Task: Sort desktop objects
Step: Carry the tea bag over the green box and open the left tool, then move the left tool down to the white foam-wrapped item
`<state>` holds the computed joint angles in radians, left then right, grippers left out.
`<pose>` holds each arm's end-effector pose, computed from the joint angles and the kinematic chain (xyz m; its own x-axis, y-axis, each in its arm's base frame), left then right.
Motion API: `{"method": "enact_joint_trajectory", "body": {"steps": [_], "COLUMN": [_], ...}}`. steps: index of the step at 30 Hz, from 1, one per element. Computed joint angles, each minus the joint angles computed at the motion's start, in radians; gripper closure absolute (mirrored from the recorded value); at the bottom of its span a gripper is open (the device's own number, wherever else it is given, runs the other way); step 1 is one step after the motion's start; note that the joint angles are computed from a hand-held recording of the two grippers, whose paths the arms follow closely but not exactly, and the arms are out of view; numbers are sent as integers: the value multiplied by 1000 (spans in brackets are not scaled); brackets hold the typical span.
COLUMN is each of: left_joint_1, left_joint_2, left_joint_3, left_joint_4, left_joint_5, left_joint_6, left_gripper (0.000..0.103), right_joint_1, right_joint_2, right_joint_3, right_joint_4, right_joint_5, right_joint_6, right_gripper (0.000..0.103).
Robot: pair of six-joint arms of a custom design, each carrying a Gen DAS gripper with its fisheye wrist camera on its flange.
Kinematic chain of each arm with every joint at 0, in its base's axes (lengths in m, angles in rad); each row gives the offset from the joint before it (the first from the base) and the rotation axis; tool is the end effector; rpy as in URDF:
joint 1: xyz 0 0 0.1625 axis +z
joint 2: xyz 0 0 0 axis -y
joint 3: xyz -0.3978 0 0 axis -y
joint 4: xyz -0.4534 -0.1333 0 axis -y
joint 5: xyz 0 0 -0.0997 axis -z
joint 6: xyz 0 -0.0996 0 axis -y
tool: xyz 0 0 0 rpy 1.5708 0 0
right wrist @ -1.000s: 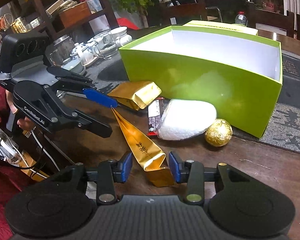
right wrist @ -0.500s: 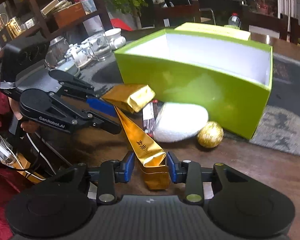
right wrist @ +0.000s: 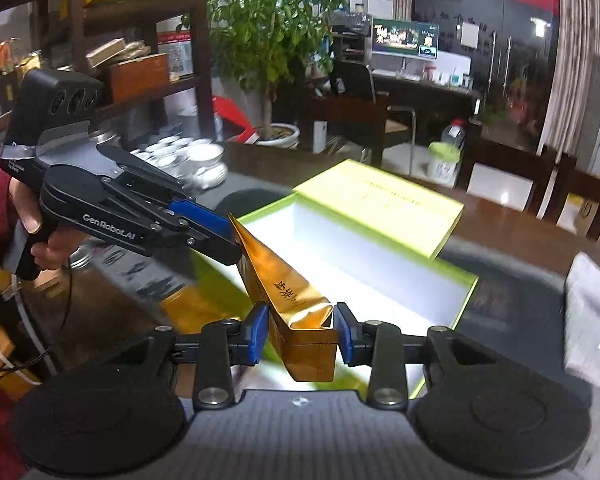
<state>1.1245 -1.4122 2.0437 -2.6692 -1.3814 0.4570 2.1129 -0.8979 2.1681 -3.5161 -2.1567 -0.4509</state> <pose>-0.1053 -0.5724 0.2452 -0.6578 0.6672 -0.3495 0.7529 0.5695 -0.3298 0.3311 -0.3981 0.0380 -0.6274 -0.4119 0.6609 -0.7512 0.5436 -0.3744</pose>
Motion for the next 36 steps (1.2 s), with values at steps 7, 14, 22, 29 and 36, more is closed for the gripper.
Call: {"method": "enact_joint_trajectory", "body": {"steps": [7, 14, 22, 29, 36], "left_joint_1": [39, 64, 65, 52, 20], "left_joint_2": [166, 286, 319, 282, 209], "left_joint_3": [-136, -239, -269, -227, -143], "left_joint_4": [47, 134, 148, 124, 79], "left_joint_5": [60, 109, 112, 120, 154], "left_joint_6": [-88, -164, -143, -140, -141], "left_gripper": [79, 80, 80, 79, 64], "right_joint_1": [-84, -173, -215, -211, -172], "right_joint_2": [50, 89, 124, 118, 104], "right_joint_3": [-118, -203, -269, -254, -212], "right_joint_4": [80, 214, 313, 274, 210], "right_joint_5": [18, 52, 38, 33, 13], "right_joint_6": [-58, -57, -66, -46, -27], "right_gripper": [69, 76, 76, 74, 67]}}
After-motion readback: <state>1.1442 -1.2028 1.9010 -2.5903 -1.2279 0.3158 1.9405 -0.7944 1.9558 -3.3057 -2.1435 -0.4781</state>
